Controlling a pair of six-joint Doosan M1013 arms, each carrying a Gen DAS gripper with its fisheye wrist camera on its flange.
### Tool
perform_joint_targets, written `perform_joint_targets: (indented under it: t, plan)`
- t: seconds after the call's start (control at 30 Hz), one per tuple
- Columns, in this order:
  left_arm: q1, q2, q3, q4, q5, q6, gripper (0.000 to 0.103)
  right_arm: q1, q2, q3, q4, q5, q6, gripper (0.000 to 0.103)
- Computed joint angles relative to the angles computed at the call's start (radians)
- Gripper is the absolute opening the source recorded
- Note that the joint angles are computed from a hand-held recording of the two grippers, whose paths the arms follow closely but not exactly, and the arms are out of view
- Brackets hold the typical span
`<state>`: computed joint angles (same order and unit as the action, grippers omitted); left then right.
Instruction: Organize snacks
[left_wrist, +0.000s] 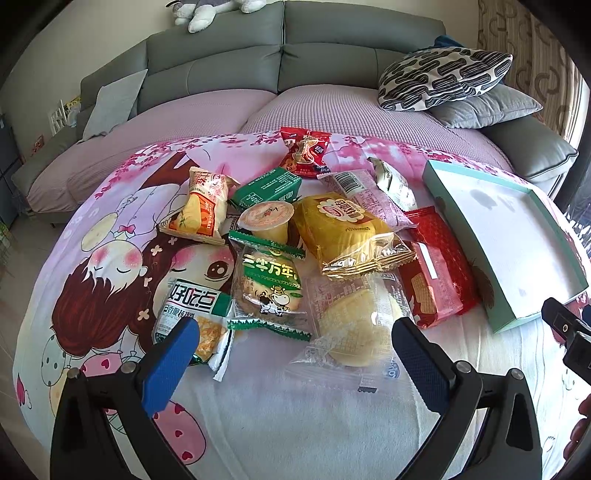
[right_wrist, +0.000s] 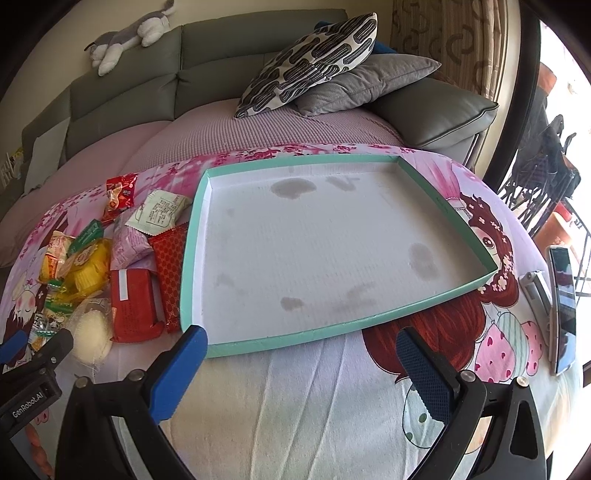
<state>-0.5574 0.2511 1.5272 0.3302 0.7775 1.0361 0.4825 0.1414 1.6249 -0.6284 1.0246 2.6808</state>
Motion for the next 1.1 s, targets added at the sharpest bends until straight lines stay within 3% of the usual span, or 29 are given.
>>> perform_joint_targets:
  t: [0.33, 0.6, 0.87, 1.1]
  plan:
    - [-0.007, 0.002, -0.006, 0.033, 0.027, -0.004, 0.103, 0.000, 0.002, 0.002, 0.004, -0.004, -0.004, 0.103]
    - [-0.003, -0.008, 0.008, 0.031, -0.010, -0.031, 0.103, 0.005, 0.005, 0.002, 0.006, -0.020, -0.021, 0.103]
    - [0.008, -0.033, 0.034, 0.151, -0.041, -0.201, 0.103, 0.041, 0.016, -0.007, -0.049, -0.095, -0.056, 0.103]
    - [0.047, -0.039, 0.041, 0.080, -0.047, -0.182, 0.103, 0.061, 0.033, -0.023, 0.007, -0.212, -0.109, 0.103]
